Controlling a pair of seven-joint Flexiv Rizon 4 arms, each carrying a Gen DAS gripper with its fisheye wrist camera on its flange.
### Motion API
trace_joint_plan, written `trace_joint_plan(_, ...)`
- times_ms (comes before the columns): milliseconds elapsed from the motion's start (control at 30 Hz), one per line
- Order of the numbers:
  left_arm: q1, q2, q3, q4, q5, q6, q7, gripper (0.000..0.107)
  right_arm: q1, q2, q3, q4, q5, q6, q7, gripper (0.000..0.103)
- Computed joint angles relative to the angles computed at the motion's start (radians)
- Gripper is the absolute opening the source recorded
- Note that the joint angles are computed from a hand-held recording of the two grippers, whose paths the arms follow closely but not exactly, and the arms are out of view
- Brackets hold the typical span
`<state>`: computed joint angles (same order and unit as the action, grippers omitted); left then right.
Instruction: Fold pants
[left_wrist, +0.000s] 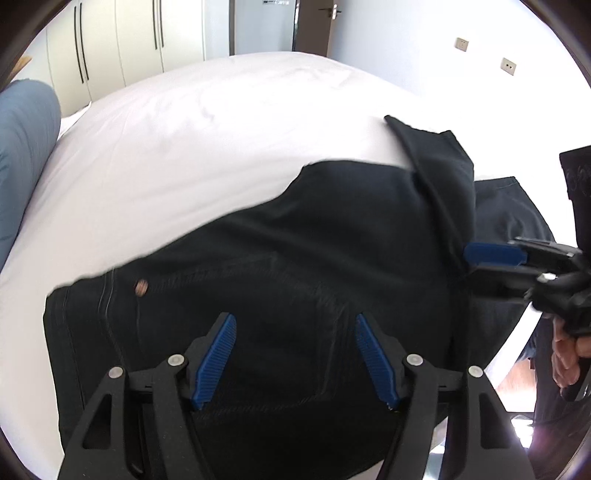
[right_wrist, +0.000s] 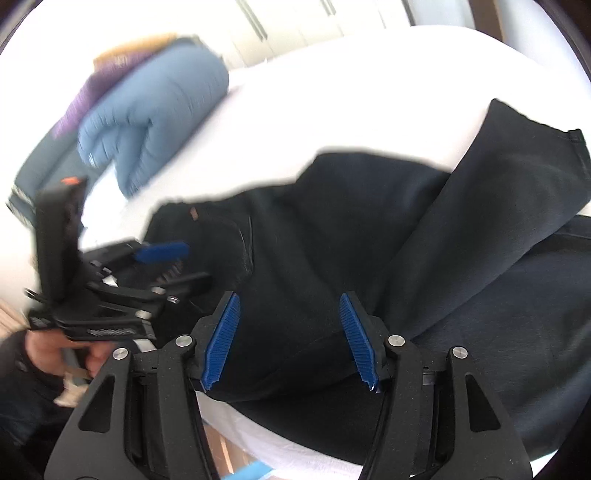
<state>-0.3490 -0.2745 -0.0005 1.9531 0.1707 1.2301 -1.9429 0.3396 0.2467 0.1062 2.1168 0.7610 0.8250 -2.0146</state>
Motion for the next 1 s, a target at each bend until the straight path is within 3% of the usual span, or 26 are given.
trace_joint_plan(67,0.002,-0.041,-0.014,-0.053,-0.014,-0.028,0.020,0.069,-0.019,-0.001,-0.040,-0.042,0.034,0.016,-0.015,0.056)
trace_joint_plan(167,-0.007,-0.113,-0.022,-0.142,-0.040,-0.099,0.032,0.069,-0.069,-0.074,-0.064,-0.135,-0.048,0.061,0.072,0.061)
trace_joint_plan(233,-0.014,-0.156,-0.023,-0.185,-0.060,-0.124,0.028,0.069,-0.109,-0.163,-0.065,-0.215,-0.179,0.070,0.179,0.061)
trace_joint_plan(333,-0.010,-0.188,-0.037,-0.205,-0.098,-0.092,0.045,0.069,-0.148,-0.314,-0.084,-0.392,-0.299,-0.033,0.277,0.061)
trace_joint_plan(567,-0.015,-0.250,-0.034,-0.230,-0.165,-0.057,0.057,0.070,-0.111,-0.612,-0.088,-0.674,-0.619,-0.113,0.519,0.061)
trace_joint_plan(767,-0.021,-0.248,-0.028,-0.196,-0.169,0.000,0.067,0.070,-0.090,-0.762,-0.095,-0.777,-0.814,-0.213,0.668,0.061)
trace_joint_plan(1000,-0.021,-0.232,-0.021,-0.151,-0.184,0.047,0.088,0.070,-0.099,-0.834,-0.064,-0.841,-0.928,-0.276,0.767,0.060)
